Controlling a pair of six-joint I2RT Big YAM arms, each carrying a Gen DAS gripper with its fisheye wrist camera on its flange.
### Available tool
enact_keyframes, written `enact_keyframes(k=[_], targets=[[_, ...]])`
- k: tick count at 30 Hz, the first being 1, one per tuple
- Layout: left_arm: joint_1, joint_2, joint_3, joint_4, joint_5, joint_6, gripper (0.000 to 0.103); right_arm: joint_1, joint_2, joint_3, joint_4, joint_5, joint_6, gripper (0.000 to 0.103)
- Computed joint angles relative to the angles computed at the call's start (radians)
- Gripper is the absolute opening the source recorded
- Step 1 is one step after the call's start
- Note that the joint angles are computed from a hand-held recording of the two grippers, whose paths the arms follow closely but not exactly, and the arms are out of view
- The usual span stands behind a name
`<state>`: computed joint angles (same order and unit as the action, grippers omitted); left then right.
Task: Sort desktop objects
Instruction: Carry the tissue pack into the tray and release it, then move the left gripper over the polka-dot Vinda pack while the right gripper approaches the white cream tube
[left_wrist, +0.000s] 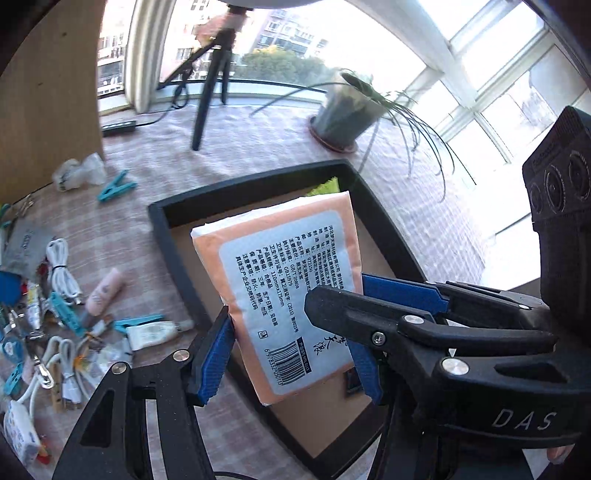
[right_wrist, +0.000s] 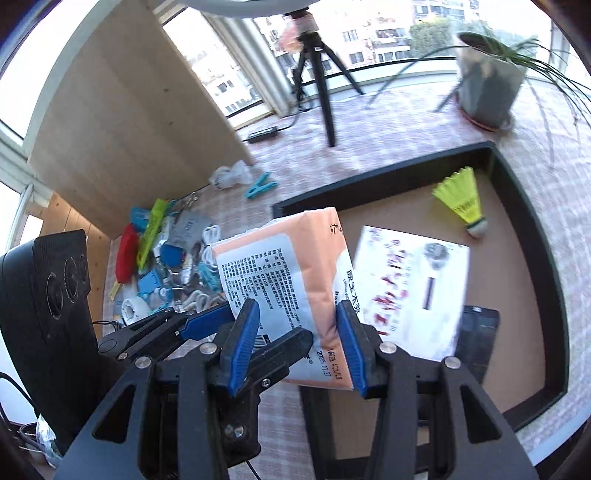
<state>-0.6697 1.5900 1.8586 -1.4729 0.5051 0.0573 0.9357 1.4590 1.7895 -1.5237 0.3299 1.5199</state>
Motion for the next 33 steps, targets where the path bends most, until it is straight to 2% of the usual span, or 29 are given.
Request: enact_keyframes(k=[3, 8, 14, 18, 21, 24, 29, 33], targets=[[-0.075, 0.018, 0.020, -0.029, 0.010, 0.005, 0.056, 0.040, -0.078, -0.083, -0.050, 0.023, 0.108, 0.044], [-0.165, 0.016, 0.016, -0.051, -0.003, 0.021, 0.056, 0.108, -0.172, -0.186, -0.088, 0.038, 0.256, 0.044], [-0.210, 0.007, 0.001, -0.060, -0.031, 0.034, 0.056, 0.150, -0.204, -0.222, -0.116, 0.036, 0.316, 0.044], [-0.199, 0.001, -0.010, -0.062, -0.033, 0.041, 0.056, 0.160, -0.201, -0.216, -0.157, 0.048, 0.347, 0.044], [-0.180, -0.022, -0.030, -0.045, -0.066, 0.065, 0.056, 0.161, -0.185, -0.197, -0.157, 0.061, 0.326, 0.044], [-0.139, -0.041, -0.048, -0.031, -0.099, 0.080, 0.056, 0.155, -0.147, -0.157, -0.142, 0.074, 0.266, 0.044], [-0.029, -0.079, -0.100, -0.013, -0.139, 0.110, 0.056, 0.111, -0.071, -0.099, -0.053, 0.049, 0.099, 0.044], [0.090, -0.112, -0.148, 0.002, -0.173, 0.140, 0.056, 0.078, 0.020, -0.021, 0.005, 0.008, -0.044, 0.044]])
